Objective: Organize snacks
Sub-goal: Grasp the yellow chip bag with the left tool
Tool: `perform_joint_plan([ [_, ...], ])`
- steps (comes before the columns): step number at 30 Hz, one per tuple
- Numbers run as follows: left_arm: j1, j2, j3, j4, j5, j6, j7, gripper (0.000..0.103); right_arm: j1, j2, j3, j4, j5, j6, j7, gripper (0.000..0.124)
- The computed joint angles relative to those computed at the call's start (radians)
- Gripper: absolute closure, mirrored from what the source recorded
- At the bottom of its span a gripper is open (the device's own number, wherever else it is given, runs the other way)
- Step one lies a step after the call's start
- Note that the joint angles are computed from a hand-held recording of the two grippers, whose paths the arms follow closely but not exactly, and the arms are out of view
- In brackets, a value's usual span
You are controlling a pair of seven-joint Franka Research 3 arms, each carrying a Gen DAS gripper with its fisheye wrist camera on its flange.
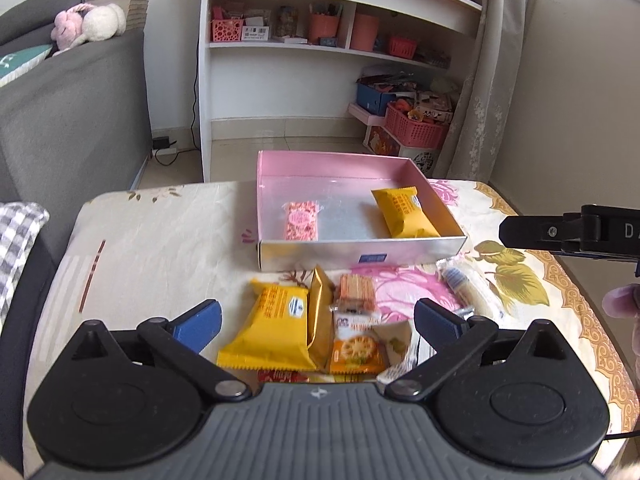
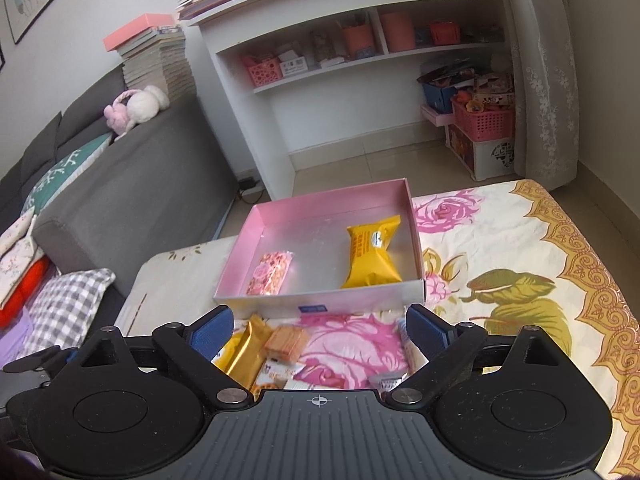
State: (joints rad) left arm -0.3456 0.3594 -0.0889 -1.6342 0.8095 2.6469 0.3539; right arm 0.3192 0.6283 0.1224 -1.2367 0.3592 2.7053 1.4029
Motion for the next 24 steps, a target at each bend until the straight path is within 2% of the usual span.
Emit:
perform_joint_plan([
  [8,0.014,-0.062,-0.006,-0.121,0.034,0.041,-0.033,0.000,-0.017,-0.083,0.032,-0.194,0.033,0.121,-0.122,0.029],
  [15,0.026,-0.098,-0.009,-0.205,0.096,0.080,-0.060,0.000,-0.040,-0.102,0.070,-0.266,0.082,0.163,-0.227,0.029],
  [18,0.038,-0.111,-0.011,-0.238,0.119,0.114,-0.072,0.000,-0.065,-0.109,0.113,-0.302,0.123,0.197,-0.312,0.029],
  [22,0.052,-0.129,-0.013,-0.281,0.147,0.149,-0.059,0.000,-0.100,-0.115,0.168,-0.336,0.186,0.200,-0.442,0.029],
  [24,0.060,-0.137,-0.017,-0.299,0.151,0.164,-0.046,0.000,-0.100,-0.117,0.171,-0.345,0.208,0.183,-0.480,0.029],
])
